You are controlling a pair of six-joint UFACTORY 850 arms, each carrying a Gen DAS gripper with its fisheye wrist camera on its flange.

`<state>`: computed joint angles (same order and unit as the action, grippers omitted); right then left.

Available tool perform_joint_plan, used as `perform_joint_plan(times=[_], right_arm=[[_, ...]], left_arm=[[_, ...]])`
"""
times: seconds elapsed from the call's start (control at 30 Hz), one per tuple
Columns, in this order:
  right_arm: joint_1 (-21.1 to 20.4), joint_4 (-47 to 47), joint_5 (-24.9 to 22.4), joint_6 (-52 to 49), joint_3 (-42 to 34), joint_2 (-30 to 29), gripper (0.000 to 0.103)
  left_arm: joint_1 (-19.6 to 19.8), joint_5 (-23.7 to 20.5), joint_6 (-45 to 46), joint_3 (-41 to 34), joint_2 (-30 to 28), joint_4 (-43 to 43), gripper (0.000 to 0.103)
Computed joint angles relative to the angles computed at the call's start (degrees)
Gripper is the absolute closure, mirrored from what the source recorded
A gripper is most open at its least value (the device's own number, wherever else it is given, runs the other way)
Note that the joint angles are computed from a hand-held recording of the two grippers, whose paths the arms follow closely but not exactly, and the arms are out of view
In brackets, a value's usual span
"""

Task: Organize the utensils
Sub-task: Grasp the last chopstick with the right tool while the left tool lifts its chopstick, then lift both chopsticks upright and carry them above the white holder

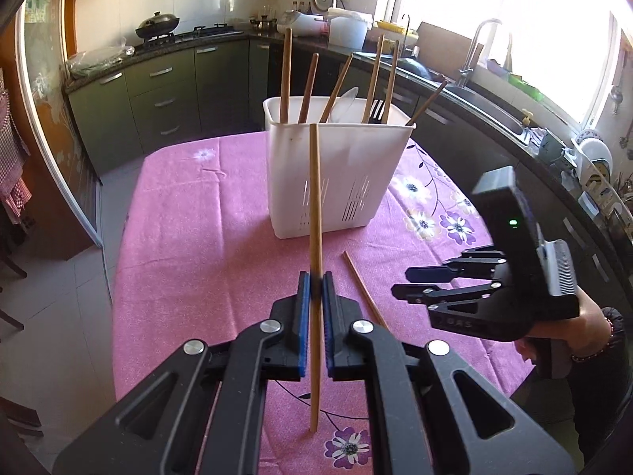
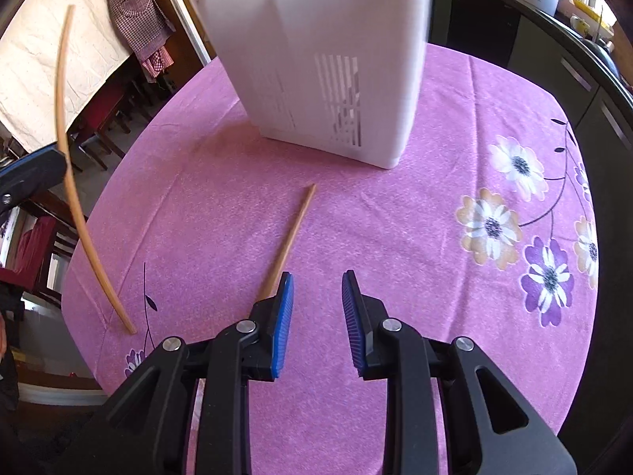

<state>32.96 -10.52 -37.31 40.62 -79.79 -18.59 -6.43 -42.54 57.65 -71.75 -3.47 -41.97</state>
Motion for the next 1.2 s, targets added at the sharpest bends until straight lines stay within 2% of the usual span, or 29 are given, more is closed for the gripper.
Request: perform_joint_plan(times=[0.17, 0.33, 0.43, 0.47, 0.6, 0.77, 0.93, 1.2], right_arm=[[1.0, -1.1, -4.5, 0.3, -6.3, -5.4, 0.077], [1.9, -2.3, -7.6, 0.8, -9.8, -8.5, 0.077], [2.2, -3.1, -8.0, 1.2, -10.4, -9.0, 0.085], [2.1, -2.9, -7.7, 1.4, -10.1, -8.8, 0.092], [2.1, -4.1, -6.3, 3.0, -8.7, -7.9, 0.096], [1.9, -7.1, -1.3, 6.7, -4.3, -2.5, 0.096], [3.6, -13.9, 2.2, 13.3, 0.0, 4.2, 0.097], [6.8, -24.8, 4.9, 24.1, 6.3, 13.2, 0.097]], left_arm=[[1.1, -0.2, 3.7, 1.3, 1.1, -3.4, 0.097], [1.8, 0.5, 7.9, 2.9, 2.5, -6.6, 0.097], [1.9, 0.2, 8.9, 3.0, 2.6, -7.3, 0.097], [1.9, 0.1, 9.0, 3.0, 2.5, -7.4, 0.097], [2.1, -0.2, 9.9, 3.2, 2.5, -8.1, 0.097], [2.0, -0.2, 10.3, 3.2, 2.6, -8.0, 0.097], [2.0, -0.4, 10.8, 3.3, 2.7, -8.1, 0.097], [2.4, -1.4, 12.6, 4.1, 3.9, -8.8, 0.097]])
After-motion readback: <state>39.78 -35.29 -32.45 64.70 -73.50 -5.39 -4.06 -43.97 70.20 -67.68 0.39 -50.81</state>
